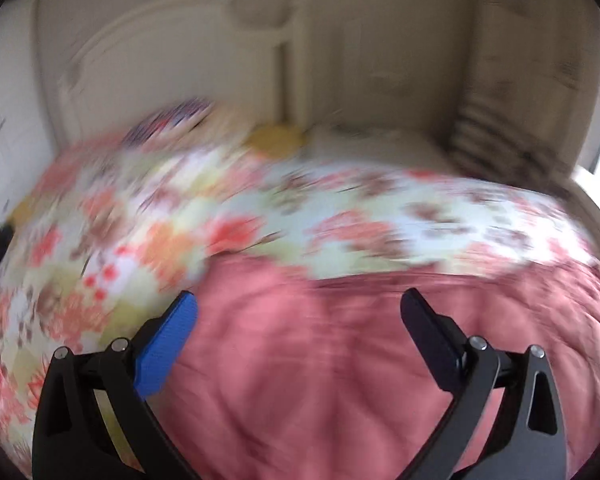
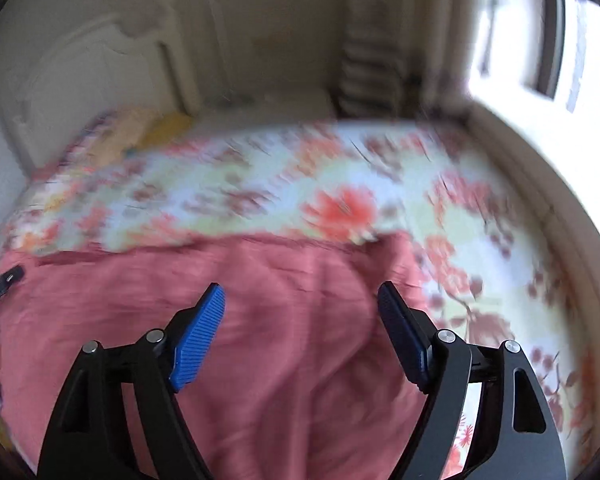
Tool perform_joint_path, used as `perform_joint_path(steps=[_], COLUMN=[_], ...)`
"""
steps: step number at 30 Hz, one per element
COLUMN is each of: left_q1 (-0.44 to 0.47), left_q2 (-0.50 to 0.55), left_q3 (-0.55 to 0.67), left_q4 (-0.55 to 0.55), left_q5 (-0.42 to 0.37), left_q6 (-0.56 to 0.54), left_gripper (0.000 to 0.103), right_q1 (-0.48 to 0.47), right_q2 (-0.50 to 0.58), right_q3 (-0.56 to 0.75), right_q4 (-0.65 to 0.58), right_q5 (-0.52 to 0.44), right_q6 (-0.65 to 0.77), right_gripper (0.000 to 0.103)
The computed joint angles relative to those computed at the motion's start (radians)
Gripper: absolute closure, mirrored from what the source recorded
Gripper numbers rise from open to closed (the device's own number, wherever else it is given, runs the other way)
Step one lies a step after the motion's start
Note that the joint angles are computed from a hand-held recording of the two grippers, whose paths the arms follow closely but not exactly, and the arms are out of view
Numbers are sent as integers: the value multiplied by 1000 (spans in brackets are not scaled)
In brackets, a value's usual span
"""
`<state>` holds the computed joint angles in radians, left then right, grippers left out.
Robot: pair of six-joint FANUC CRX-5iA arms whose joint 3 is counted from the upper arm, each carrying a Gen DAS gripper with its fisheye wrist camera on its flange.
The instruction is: Fold large clothes
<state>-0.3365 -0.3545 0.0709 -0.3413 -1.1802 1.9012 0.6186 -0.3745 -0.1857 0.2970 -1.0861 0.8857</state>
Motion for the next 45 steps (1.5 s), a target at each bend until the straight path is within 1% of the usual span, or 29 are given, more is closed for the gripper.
perform_joint_path(steps=[1, 2, 3, 5, 6, 7, 8, 9, 10, 12, 14, 17, 20, 21, 23, 25, 26, 28, 30, 34, 36, 37, 38, 40, 42, 44, 45], left_q1=[-60, -139, -183, -225, -256, -280, -288, -290, -282, -261, -244, -228, -222, -221, -219, -219, -220, -221, -220, -219, -218, -215, -212, -214, -213, -212, -212], left_q2=[7, 21, 35, 70, 101, 121, 118, 104, 103, 103, 99, 86, 82, 80, 79, 77, 76, 78, 77, 76, 77, 77, 76, 77, 76, 75, 75], left_q3=[18, 36, 42, 48, 53, 47, 25, 3, 2, -4, -12, -29, -31, -33, -35, -37, -37, -36, -37, -38, -37, -38, -39, -38, -38, -39, -39], left_q4=[-42, -91, -106, -107, -135, -163, -178, -183, -170, -136, -110, -96, -88, -86, -85, -85, -86, -88, -85, -83, -82, -78, -74, -77, -77, -76, -76], left_q5=[-15, -35, -46, -74, -108, -126, -107, -81, -81, -73, -63, -49, -47, -45, -40, -37, -37, -38, -37, -36, -37, -36, -35, -36, -35, -33, -33], left_q6=[18, 36, 39, 31, 38, 52, 71, 95, 96, 79, 70, 63, 59, 59, 58, 57, 59, 60, 57, 57, 58, 56, 56, 59, 62, 65, 65], left_gripper=[2, 2, 2, 2, 2, 2, 2, 2, 2, 2, 2, 2, 2, 2, 2, 2, 2, 2, 2, 2, 2, 2, 2, 2, 2, 2, 2], right_q1=[41, 87, 134, 245, 277, 308, 332, 346, 358, 361, 343, 354, 372, 360, 324, 271, 229, 162, 142, 137, 152, 186, 240, 343, 418, 482, 496], right_q2=[-25, -45, -63, -93, -99, -95, -83, -69, -63, -89, -87, -78, -115, -134, -161, -165, -175, -207, -213, -206, -212, -218, -242, -283, -285, -268, -259], right_q3=[-5, -11, -18, -45, -55, -62, -70, -79, -107, -165, -155, -135, -156, -167, -193, -206, -215, -233, -241, -247, -249, -255, -266, -281, -276, -265, -261], right_q4=[14, 32, 48, 88, 99, 105, 103, 103, 111, 136, 104, 123, 209, 231, 279, 275, 234, 143, 117, 123, 133, 184, 237, 325, 380, 410, 412], right_q5=[5, 2, -3, -19, -30, -47, -68, -87, -86, -29, -25, -67, -93, -100, -148, -187, -176, -108, -86, -73, -86, -118, -161, -180, -203, -211, -210], right_q6=[5, 6, 11, 19, 15, 9, 8, 7, -5, -44, -42, -56, -153, -181, -256, -276, -262, -227, -222, -225, -255, -316, -377, -452, -459, -434, -421], right_gripper=[25, 22, 18, 17, 17, 17, 17, 15, 14, 12, 12, 12, 12, 12, 12, 12, 12, 12, 12, 12, 12, 12, 12, 12, 11, 10, 9])
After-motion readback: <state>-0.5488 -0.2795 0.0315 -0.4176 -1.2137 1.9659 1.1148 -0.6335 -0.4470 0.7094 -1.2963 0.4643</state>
